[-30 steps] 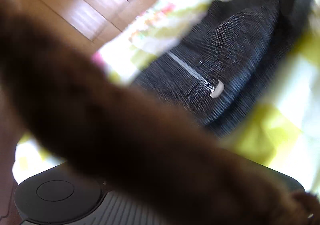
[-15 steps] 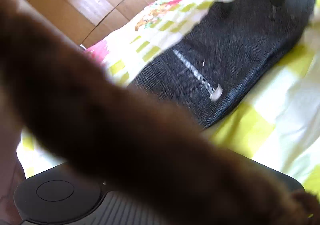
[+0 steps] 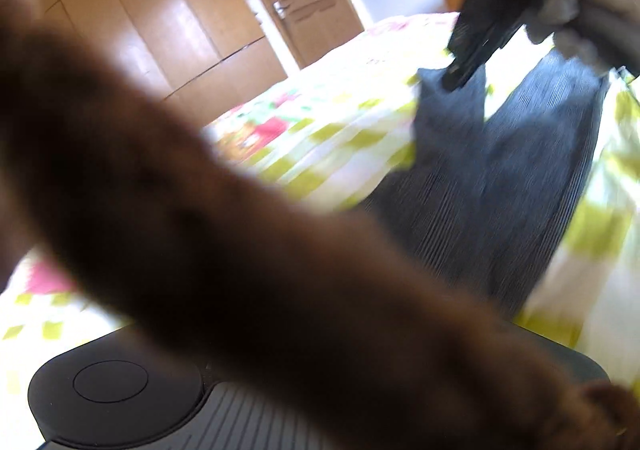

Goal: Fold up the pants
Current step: 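Grasp the stacked leg hems with the right tool and lift them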

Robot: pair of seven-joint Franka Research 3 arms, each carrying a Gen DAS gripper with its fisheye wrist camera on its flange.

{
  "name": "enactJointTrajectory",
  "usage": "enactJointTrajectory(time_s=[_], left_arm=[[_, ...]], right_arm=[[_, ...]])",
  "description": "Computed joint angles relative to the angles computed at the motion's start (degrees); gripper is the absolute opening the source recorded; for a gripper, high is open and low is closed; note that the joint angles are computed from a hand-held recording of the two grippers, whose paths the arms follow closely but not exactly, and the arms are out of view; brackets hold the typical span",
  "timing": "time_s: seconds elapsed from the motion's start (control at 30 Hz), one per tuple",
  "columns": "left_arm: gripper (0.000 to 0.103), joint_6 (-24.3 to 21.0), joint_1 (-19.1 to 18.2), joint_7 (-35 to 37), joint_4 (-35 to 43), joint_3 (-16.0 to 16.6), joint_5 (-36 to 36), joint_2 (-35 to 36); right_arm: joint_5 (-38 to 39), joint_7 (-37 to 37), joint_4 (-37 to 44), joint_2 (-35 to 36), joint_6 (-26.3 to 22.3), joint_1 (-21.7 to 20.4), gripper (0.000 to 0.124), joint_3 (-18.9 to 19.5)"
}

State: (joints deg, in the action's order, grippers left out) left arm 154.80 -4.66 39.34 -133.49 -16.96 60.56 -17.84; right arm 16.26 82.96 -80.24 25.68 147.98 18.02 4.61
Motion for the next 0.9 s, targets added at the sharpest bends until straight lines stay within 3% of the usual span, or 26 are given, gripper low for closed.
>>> enactJointTrajectory(time_s=[0.17,0.3,0.37,0.4,0.47,0.6,0.7,0.77,0.9], left_arm=[[0.024,0.0,-0.8,-2.9,8.5,-0.1,2.0,9.7],[0.023,-1.1,-3.0,-3.1,13.0,1.8,3.0,14.2],[0.023,-2.1,-4.1,-2.5,15.0,2.5,2.8,15.9],[0.023,-3.0,-4.8,-2.1,15.7,2.7,3.0,16.4],[0.023,-3.8,-5.7,-1.3,16.9,3.2,2.7,17.0],[0.024,-4.8,-7.2,-0.4,18.8,3.5,2.6,17.0],[0.031,-3.3,-8.2,-0.2,20.2,3.3,4.0,17.6],[0.032,-2.5,-9.0,1.2,21.2,3.2,3.5,18.8],[0.034,-2.3,-10.7,3.8,23.1,3.4,1.2,21.6]], right_arm=[[-2.9,8.3,20.4,14.9,-6.3,0.7,0.037,-2.8],[-1.8,14.5,31.3,23.0,-9.0,-0.1,0.037,-2.2],[-1.5,17.4,36.8,26.5,-11.5,-0.6,0.020,-1.9],[-0.8,17.8,38.8,27.8,-12.3,-1.4,0.020,-1.0],[1.4,16.0,36.8,26.5,-10.6,-2.9,0.020,1.1],[10.2,5.5,18.2,13.7,2.6,-8.2,0.020,6.3],[18.7,-3.7,8.2,5.7,7.5,-12.6,0.020,9.3],[20.5,-6.5,7.2,4.4,4.8,-13.4,0.020,8.7],[16.2,0.7,12.6,9.1,-2.2,-9.1,0.034,3.5]])
